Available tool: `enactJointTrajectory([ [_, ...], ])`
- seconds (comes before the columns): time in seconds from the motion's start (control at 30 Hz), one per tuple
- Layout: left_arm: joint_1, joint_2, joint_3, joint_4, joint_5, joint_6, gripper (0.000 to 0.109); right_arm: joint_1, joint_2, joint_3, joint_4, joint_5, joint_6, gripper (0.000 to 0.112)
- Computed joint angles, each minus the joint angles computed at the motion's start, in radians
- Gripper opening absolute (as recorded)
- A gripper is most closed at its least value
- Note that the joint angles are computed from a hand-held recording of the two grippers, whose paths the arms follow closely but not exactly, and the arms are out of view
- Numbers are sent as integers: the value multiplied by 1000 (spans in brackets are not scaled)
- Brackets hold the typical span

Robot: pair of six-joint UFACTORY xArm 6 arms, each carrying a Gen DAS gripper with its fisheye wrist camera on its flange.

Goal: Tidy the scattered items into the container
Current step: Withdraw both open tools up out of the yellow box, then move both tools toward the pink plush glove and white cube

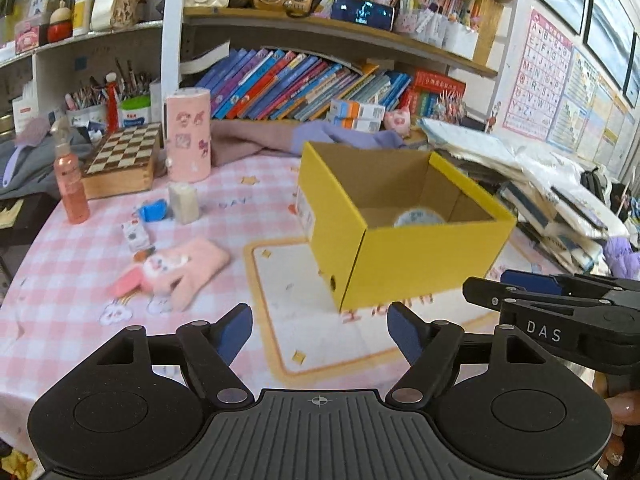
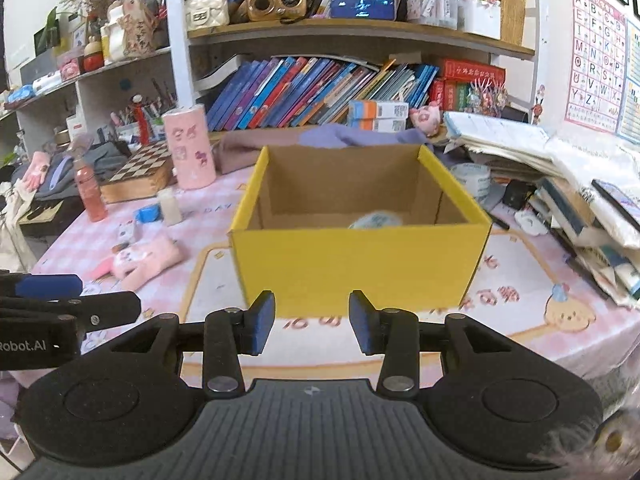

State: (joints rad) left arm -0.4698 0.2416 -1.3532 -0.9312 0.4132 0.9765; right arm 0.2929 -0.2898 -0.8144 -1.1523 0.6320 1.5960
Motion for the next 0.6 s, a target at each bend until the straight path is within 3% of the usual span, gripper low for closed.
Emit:
enactJointTrajectory([
  [0.4,52,-72,100,63,53,-17,84,100,28,-12,86,49,-2,51],
  [0.6,78,-106,150,79,41,-43,87,121,55,-32,111,29,-30,55],
])
